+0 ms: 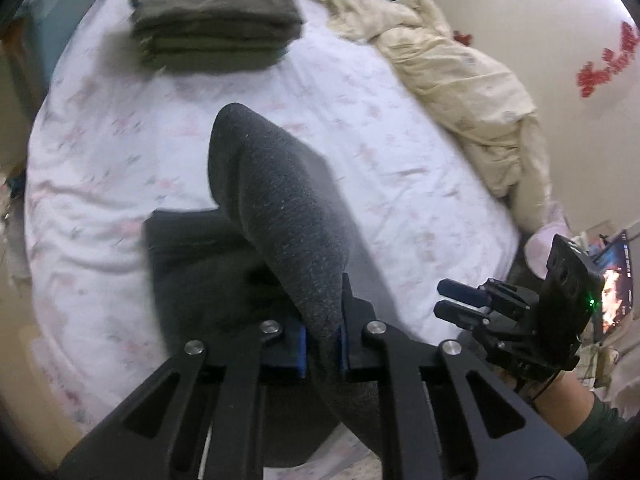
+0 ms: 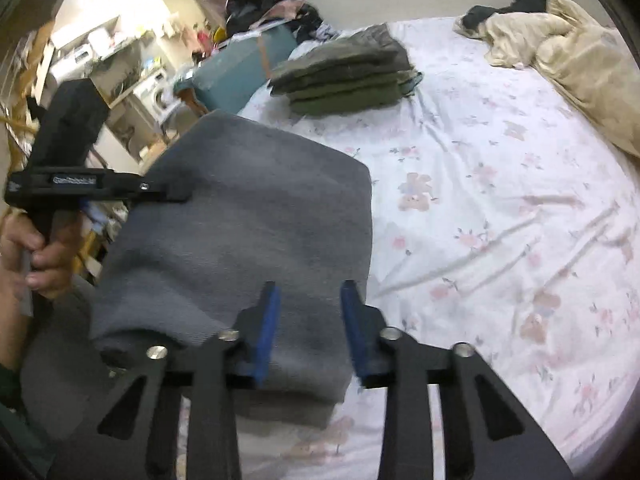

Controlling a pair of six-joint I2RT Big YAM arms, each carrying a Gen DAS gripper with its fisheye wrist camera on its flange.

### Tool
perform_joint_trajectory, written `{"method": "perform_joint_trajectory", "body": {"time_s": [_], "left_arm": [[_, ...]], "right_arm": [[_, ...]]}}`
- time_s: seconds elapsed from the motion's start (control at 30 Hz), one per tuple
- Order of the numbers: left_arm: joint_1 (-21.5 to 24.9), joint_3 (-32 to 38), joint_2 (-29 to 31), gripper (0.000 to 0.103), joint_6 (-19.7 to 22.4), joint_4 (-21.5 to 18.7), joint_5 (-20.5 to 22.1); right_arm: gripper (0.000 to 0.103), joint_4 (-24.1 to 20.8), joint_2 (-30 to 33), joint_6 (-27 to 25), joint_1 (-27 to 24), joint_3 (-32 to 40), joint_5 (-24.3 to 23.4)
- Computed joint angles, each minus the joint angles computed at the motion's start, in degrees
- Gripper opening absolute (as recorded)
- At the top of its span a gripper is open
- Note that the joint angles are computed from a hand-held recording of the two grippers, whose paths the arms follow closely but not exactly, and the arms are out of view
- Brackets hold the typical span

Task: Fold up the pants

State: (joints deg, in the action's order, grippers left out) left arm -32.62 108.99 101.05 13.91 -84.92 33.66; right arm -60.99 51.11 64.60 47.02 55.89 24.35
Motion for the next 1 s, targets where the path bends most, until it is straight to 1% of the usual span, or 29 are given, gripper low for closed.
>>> {"method": "perform_joint_trajectory", "body": {"time_s": [0.03, 0.1, 0.13, 0.17, 0.2, 0.27, 0.3, 0.37, 0.43, 0.47, 0.5, 0.53, 0.57, 0.6, 0.63, 0.67, 0.7, 0.73, 0.77, 0.8, 0.83, 0.87, 0.9, 0.93, 1.0], "left_arm": [[0.52, -0.62, 0.12, 0.009, 0.20, -0.08, -0.87], [1.70, -2.52, 0.00, 0.009, -1.12, 0.93, -2.80], [2.17, -2.93, 0.25, 0.009, -2.11, 0.86, -3.42], [2.96, -3.51, 0.49, 0.009, -2.76, 0.50, -4.15], [3.46, -4.27, 0.63, 0.009, -3.39, 0.47, -5.53], [4.24, -6.05, 0.81, 0.009, -4.29, 0.63, -8.38], [4.47, -6.83, 1.07, 0.009, -4.55, 0.44, -9.35], [4.81, -8.37, 0.79, 0.009, -4.92, 0.48, -9.43], [5.30, -9.09, -0.12, 0.009, -4.61, 0.67, -8.50], [5.88, -9.07, -0.46, 0.008, -5.07, 0.55, -6.91], [6.34, -8.86, -0.66, 0.008, -5.24, 0.21, -5.75], [6.51, -8.79, -0.85, 0.008, -4.88, 0.24, -5.55], [6.41, -8.68, -1.20, 0.008, -4.19, 0.70, -6.14], [6.14, -8.51, -1.29, 0.008, -3.87, 1.25, -7.22], [5.55, -8.48, -1.22, 0.008, -3.83, 2.13, -9.11], [5.15, -8.31, -0.75, 0.008, -3.69, 2.33, -10.58], [4.54, -8.19, 0.08, 0.008, -3.99, 2.23, -12.63], [4.21, -7.93, 0.69, 0.008, -4.56, 2.04, -13.65], [3.54, -7.73, 1.32, 0.008, -5.50, 2.17, -14.96], [3.03, -7.63, 1.96, 0.008, -6.00, 2.50, -16.99], [2.84, -7.47, 2.45, 0.009, -6.21, 2.48, -17.87], [2.55, -7.37, 2.95, 0.010, -7.20, 3.01, -19.39], [2.26, -7.47, 3.28, 0.011, -8.17, 3.85, -21.31], [2.01, -7.68, 3.39, 0.013, -8.69, 4.34, -22.69], [1.27, -8.46, 3.05, 0.015, -8.54, 4.98, -25.31]], "right_arm": [[0.021, 3.17, 1.09, -2.29, -0.99, -0.48, -2.77], [0.018, 10.80, 3.20, -6.54, -2.45, -1.70, -9.49], [0.017, 14.27, 5.30, -9.21, -2.35, -1.54, -13.39], [0.017, 16.21, 7.59, -11.77, -1.54, -0.78, -15.85], [0.016, 16.58, 11.04, -15.12, -0.15, 1.01, -18.23], [0.016, 12.71, 16.89, -18.57, 1.86, 4.47, -19.36], [0.016, 12.53, 18.29, -18.64, 2.18, 4.54, -20.60], [0.016, 14.48, 17.59, -17.79, 1.74, 2.69, -23.26], [0.016, 17.10, 13.75, -16.55, 1.17, 0.37, -22.83], [0.016, 18.41, 11.16, -15.67, 0.60, -0.68, -21.59], [0.017, 20.72, 7.36, -14.02, -0.43, -2.46, -19.86], [0.021, 21.76, 4.88, -12.67, -1.10, -3.64, -18.07], [0.022, 22.09, 2.15, -10.98, -2.20, -4.78, -14.88], [0.026, 20.84, 0.97, -10.40, -3.40, -5.05, -12.84], [0.027, 17.70, 0.58, -9.62, -4.01, -4.76, -9.69], [0.027, 12.23, 2.01, -9.50, -5.05, -3.42, -6.91], [0.027, 8.45, 3.80, -9.77, -5.82, -2.50, -6.13], [0.024, 6.61, 5.38, -10.04, -6.51, -2.47, -6.59], [0.023, 6.75, 5.70, -9.79, -6.76, -3.22, -7.70], [0.022, 8.56, 6.09, -9.62, -7.90, -4.77, -11.47], [0.022, 9.90, 7.45, -8.99, -8.35, -5.61, -14.65], [0.022, 10.87, 8.11, -9.48, -8.68, -5.87, -15.83], [0.022, 12.59, 8.37, -10.11, -8.27, -6.37, -16.53], [0.022, 12.88, 9.38, -11.48, -7.54, -5.78, -16.46], [0.022, 10.15, 12.49, -14.15, -5.78, -3.40, -13.57]]}}
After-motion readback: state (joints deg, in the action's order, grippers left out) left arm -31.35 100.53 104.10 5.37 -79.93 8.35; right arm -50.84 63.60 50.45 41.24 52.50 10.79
